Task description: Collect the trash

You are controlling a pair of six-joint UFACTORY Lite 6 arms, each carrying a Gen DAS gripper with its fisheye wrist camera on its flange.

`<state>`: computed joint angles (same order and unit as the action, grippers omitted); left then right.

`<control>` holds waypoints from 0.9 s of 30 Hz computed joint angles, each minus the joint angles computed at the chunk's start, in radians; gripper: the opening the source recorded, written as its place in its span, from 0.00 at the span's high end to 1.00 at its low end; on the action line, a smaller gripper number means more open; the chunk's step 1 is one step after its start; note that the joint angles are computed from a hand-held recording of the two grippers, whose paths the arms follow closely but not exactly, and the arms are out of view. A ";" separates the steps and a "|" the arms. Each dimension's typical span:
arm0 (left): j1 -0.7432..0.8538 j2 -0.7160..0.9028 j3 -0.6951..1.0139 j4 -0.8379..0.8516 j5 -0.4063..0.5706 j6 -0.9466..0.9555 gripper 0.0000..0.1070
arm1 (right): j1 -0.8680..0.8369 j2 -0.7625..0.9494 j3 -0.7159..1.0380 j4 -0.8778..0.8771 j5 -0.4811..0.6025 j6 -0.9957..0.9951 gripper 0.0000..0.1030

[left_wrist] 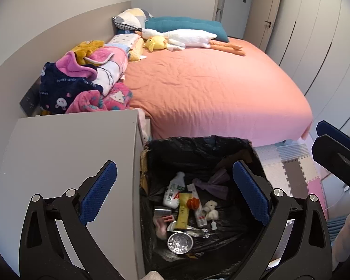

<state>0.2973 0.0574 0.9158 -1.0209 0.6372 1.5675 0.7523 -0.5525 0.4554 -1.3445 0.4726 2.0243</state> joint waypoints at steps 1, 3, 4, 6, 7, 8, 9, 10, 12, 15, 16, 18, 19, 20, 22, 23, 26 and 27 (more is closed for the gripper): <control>-0.001 0.000 0.002 -0.002 0.004 -0.001 0.10 | -0.005 0.003 0.002 -0.001 -0.003 -0.001 0.29; 0.006 -0.001 0.004 -0.008 0.018 0.007 0.10 | -0.003 0.005 0.003 -0.002 0.001 0.004 0.29; 0.007 -0.003 0.003 -0.013 0.021 0.012 0.10 | -0.003 0.006 0.004 -0.001 0.001 0.003 0.29; 0.012 -0.005 0.003 -0.021 0.028 0.021 0.10 | -0.003 0.004 0.003 -0.002 0.001 0.001 0.29; 0.011 -0.003 0.007 -0.022 0.030 0.021 0.10 | -0.002 0.005 0.004 -0.003 0.003 0.000 0.29; 0.011 -0.002 0.010 -0.023 0.032 0.021 0.10 | 0.002 0.004 0.003 -0.002 0.007 -0.001 0.29; 0.011 -0.001 0.013 -0.025 0.034 0.021 0.10 | 0.012 0.008 0.008 -0.001 0.014 0.001 0.29; 0.014 0.000 0.015 -0.026 0.040 0.022 0.10 | 0.014 0.011 0.011 -0.003 0.015 0.002 0.29; 0.014 0.002 0.019 -0.024 0.043 0.017 0.10 | 0.017 0.013 0.014 -0.003 0.019 -0.003 0.29; 0.024 0.002 0.023 -0.027 0.057 0.021 0.10 | 0.028 0.018 0.020 -0.006 0.025 -0.002 0.29; 0.028 0.004 0.027 -0.026 0.063 0.022 0.10 | 0.029 0.020 0.021 -0.008 0.025 -0.002 0.29; 0.034 -0.002 0.023 -0.031 0.067 0.026 0.10 | 0.031 0.023 0.023 -0.014 0.025 0.000 0.29; 0.039 0.000 0.026 -0.033 0.072 0.029 0.10 | 0.035 0.024 0.023 -0.015 0.028 0.001 0.29; 0.042 0.001 0.028 -0.033 0.077 0.027 0.10 | 0.034 0.024 0.024 -0.013 0.027 0.000 0.29; 0.045 0.001 0.031 -0.030 0.080 0.018 0.10 | 0.037 0.027 0.026 -0.014 0.031 0.004 0.29; 0.043 0.001 0.033 -0.021 0.081 0.009 0.10 | 0.038 0.028 0.027 -0.013 0.032 0.004 0.29; 0.043 0.011 0.046 -0.002 0.097 -0.011 0.10 | 0.043 0.029 0.027 -0.016 0.038 0.009 0.29; 0.043 0.009 0.045 -0.004 0.101 -0.010 0.10 | 0.045 0.019 0.024 -0.003 0.041 -0.006 0.29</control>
